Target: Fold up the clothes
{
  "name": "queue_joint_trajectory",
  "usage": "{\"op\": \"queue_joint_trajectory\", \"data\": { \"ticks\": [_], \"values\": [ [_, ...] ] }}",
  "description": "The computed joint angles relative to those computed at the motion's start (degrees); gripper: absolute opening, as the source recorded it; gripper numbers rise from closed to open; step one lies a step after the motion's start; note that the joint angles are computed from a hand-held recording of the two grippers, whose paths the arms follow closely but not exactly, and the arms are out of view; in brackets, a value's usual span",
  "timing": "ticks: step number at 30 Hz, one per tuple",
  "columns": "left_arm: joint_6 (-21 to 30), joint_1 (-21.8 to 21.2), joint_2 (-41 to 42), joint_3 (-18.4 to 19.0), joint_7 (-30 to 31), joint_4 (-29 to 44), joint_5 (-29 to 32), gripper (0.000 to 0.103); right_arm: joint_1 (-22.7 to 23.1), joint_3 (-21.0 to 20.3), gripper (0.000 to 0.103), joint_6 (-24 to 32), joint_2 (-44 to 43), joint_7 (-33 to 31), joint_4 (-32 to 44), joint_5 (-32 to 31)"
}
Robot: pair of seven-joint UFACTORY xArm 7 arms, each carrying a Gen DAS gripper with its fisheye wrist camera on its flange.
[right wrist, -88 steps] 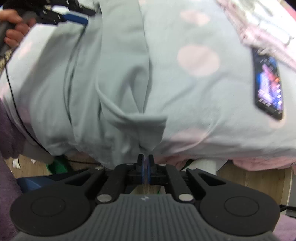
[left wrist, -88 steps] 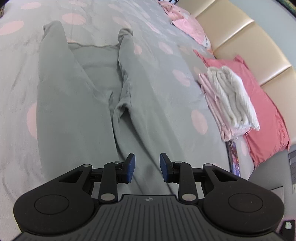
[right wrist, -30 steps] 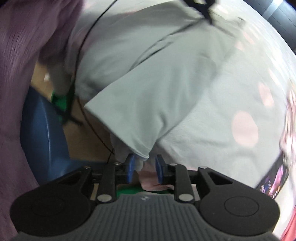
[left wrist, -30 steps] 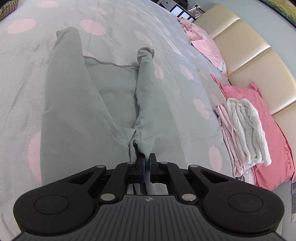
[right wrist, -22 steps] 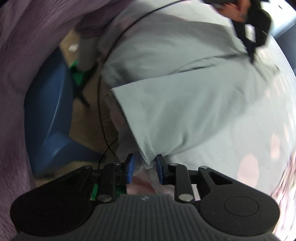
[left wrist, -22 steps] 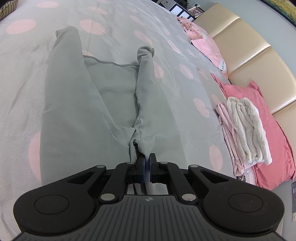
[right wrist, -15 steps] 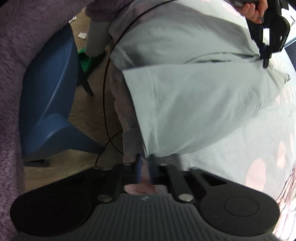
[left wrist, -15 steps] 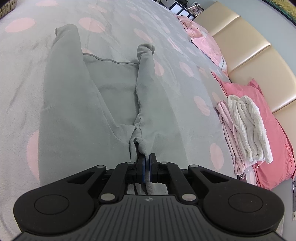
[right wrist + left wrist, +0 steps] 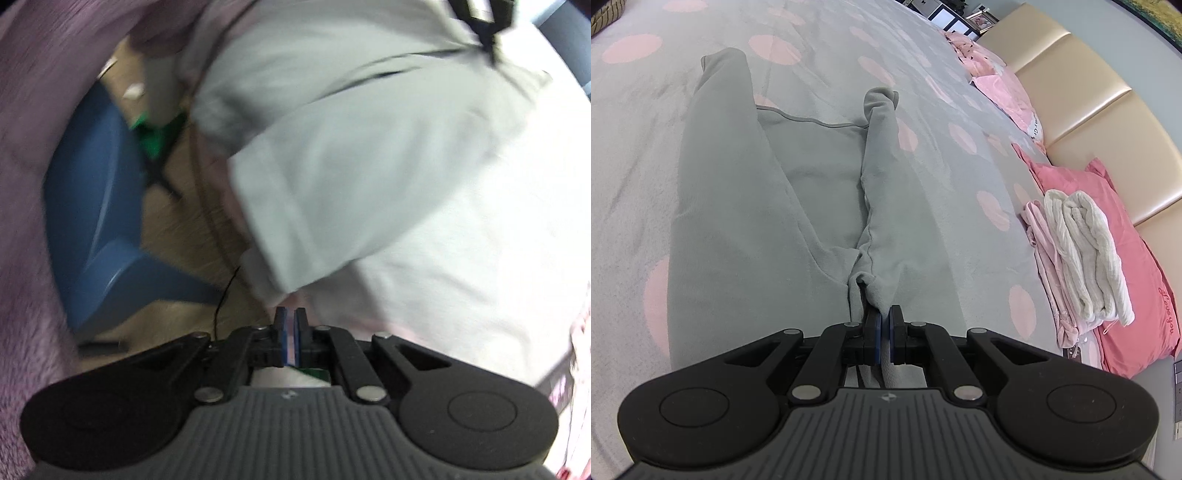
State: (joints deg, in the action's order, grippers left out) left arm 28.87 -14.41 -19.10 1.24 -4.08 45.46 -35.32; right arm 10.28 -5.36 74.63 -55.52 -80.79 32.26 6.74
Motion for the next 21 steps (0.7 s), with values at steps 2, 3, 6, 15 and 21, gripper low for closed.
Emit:
{"op": "queue_joint_trajectory", "data": {
  "ticks": [2,3,6,15,21],
  "values": [
    [0.47,0.12,-0.66,-0.05,0.29,-0.23,0.67,0.001,-0.75,0.65,0.006,-2.17,0.75,2.75,0.37,1.15],
    [0.59,0.47,-1.03,-0.39,-0.19,-0.40,1.65,0.001,-1.03,0.99,0.006,-3.13,1.11,4.19,0.57,1.57],
    [1.09,0.92,-2.21,-0.56,-0.96,-1.06,3.53,0.001,-0.94,0.97,0.008,-3.25,3.02,7.80,2.33,3.19],
    [2.42,1.73,-7.63,0.04,-2.48,-3.75,7.35,0.001,-0.25,-1.40,0.010,-7.75,6.60,14.58,4.93,9.74],
    [4.41,3.83,-13.23,-1.18,-5.97,-6.76,13.15,0.015,-0.14,-0.15,0.010,-14.18,12.31,22.00,6.55,13.52]
  ]
}}
